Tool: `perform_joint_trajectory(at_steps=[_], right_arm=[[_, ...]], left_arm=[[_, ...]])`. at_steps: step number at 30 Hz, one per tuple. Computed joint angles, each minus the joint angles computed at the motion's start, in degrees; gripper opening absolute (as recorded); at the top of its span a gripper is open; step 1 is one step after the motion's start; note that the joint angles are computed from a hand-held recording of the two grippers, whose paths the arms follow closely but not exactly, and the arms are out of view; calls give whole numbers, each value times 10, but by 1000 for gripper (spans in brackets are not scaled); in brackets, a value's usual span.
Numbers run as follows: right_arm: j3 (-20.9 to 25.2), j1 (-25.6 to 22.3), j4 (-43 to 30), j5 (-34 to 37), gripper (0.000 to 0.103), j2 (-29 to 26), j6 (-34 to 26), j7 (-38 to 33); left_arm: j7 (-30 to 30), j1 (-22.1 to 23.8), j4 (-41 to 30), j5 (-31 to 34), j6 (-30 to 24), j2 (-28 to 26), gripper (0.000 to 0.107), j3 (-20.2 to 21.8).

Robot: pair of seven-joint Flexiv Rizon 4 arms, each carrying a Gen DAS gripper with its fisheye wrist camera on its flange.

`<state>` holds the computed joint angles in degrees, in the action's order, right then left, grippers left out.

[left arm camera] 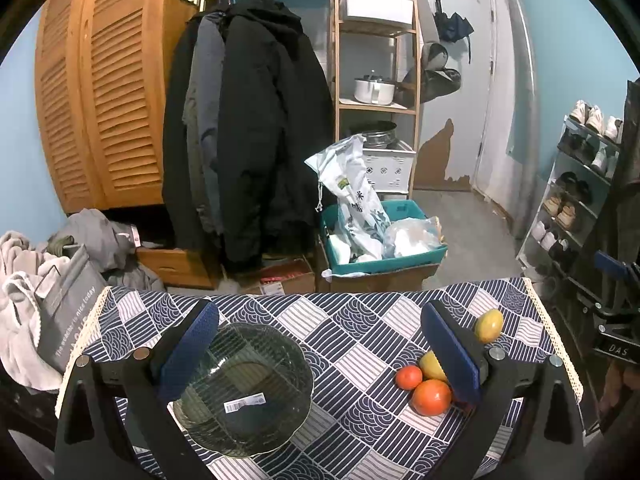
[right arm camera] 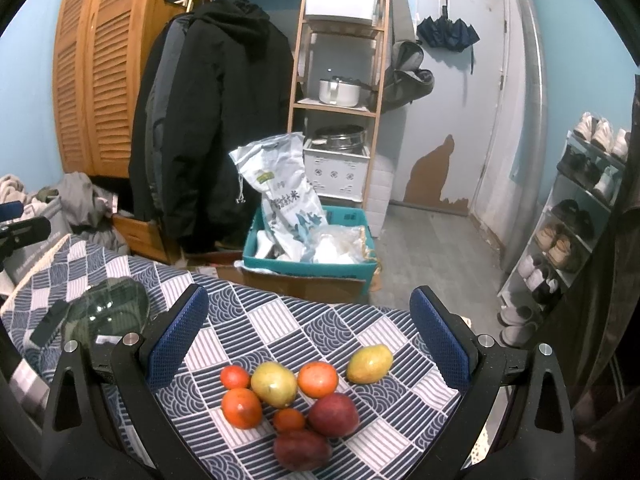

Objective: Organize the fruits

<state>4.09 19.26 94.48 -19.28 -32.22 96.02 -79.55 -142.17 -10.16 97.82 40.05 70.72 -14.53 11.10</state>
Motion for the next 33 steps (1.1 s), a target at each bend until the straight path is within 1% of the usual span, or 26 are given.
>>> perform_joint_trajectory(at_steps=[10,15,18,26,33], right_arm=[[-6,5,0,1,99,0,-1,0],[1,-5,-1,2,99,-3,-4,-2],[-10,5,-3,2,99,-10,-2,1],[-8,3,-2,0,99,-10,-3,-1],[4,-5,-9,-1,99,-11,-10,-8]], left_arm=[[-1,0,1,2,0,0,102,-1],[-6,-4,1,9,-2,-1,102,0],[-10,-5,0,12,-4,-1,102,0],[-10,-3,0,11,-3,-2,102,-1],[-18,-6,-2,14,-4,-3,102,0]])
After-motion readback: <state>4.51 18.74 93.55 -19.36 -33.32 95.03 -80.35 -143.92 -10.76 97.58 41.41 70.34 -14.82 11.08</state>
